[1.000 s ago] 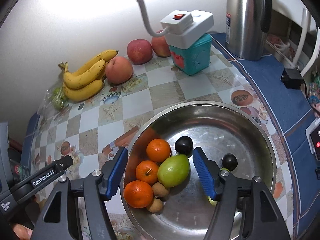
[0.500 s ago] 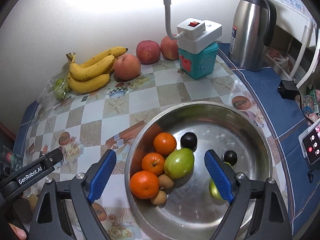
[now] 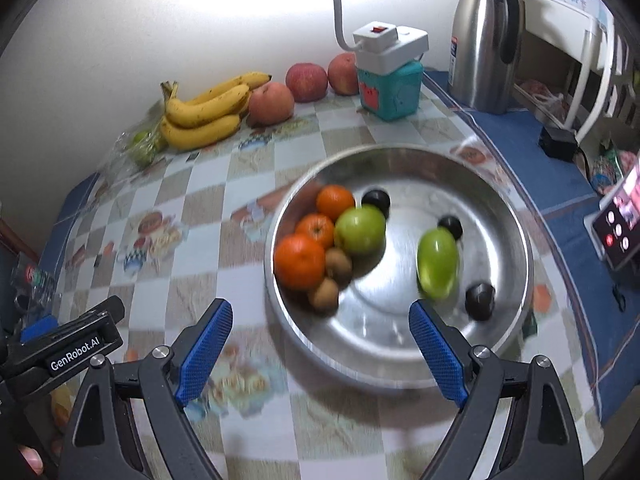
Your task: Organize fruits
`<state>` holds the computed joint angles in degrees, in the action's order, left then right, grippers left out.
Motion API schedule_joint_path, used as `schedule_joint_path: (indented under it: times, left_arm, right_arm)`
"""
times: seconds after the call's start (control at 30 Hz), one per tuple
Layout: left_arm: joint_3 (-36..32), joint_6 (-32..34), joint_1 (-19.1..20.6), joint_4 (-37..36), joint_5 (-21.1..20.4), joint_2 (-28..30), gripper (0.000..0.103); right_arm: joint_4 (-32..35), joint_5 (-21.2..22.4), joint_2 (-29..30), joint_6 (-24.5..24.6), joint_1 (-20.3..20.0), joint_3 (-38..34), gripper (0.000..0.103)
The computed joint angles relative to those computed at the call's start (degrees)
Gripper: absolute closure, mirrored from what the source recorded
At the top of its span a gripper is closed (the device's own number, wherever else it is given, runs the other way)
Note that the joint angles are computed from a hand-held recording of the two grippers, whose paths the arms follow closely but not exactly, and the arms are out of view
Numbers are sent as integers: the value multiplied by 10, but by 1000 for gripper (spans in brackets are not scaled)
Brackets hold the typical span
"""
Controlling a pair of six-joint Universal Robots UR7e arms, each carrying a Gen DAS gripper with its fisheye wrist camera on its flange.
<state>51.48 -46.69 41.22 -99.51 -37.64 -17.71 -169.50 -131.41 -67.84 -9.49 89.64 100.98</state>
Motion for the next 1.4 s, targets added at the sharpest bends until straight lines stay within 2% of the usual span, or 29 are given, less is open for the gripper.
schedule_joint_path:
  times: [0.17, 0.3, 0.6, 1.4]
  left_arm:
    - [60, 5, -9, -20, -4, -29, 1]
    - [96, 9, -10, -36, -12, -49, 1]
    - [103, 12, -5, -57, -33, -59, 1]
    - [104, 39, -4, -75, -44, -62, 1]
  right_arm:
    - [13, 0, -20, 26, -4, 34, 13]
    - [0, -3, -23, 22, 0, 42, 13]
    - [17, -18, -15, 17, 4, 36, 13]
    - [29, -31, -17, 34, 3, 31, 13]
